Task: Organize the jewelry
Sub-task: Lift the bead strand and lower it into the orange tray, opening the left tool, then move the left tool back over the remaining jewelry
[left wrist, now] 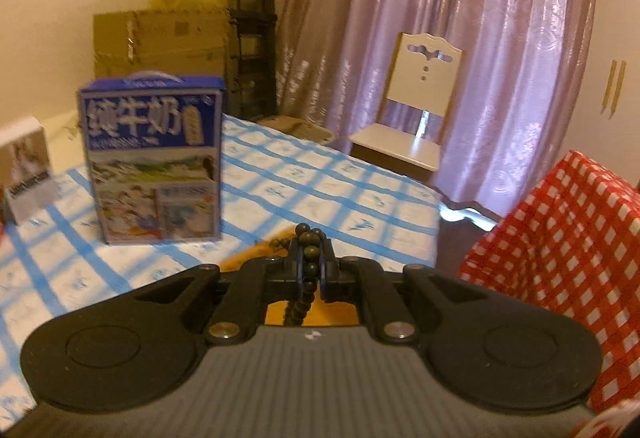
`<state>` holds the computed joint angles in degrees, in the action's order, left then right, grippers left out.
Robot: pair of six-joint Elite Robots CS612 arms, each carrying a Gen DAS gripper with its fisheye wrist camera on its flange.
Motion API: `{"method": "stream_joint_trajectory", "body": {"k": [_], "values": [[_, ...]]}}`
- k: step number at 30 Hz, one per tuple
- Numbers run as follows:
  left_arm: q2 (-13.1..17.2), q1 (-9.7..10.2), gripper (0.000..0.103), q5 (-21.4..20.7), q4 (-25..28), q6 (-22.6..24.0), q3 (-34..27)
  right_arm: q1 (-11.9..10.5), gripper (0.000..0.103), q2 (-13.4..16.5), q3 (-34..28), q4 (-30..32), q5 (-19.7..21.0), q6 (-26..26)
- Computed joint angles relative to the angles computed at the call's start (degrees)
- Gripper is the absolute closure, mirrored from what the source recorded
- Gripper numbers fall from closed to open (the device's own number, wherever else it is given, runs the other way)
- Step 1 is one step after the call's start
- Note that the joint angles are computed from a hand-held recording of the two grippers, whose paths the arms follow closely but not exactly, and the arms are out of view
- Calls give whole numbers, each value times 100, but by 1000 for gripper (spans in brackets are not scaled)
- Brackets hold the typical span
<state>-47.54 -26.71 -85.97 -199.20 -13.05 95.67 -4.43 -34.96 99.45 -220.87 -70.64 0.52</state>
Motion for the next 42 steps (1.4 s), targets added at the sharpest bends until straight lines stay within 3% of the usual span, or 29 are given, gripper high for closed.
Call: {"method": "stream_joint_trajectory", "body": {"k": [15, 23, 29, 36, 42], "values": [[559, 32, 97, -592, 636, -1430, -235, -12, 97, 8, 2, 22, 10, 87], [665, 36, 83, -593, 593, -1820, -176, -17, 97, 5, 21, 36, 4, 103], [571, -95, 73, -42, 155, -2111, 168, -19, 97, 1, 46, 36, -8, 112], [291, -250, 69, 891, -247, -1743, 906, -26, 97, -19, 77, 74, -13, 93], [51, -216, 69, 1537, -107, -2003, 1519, -20, 97, -19, 80, 51, -37, 50]]}}
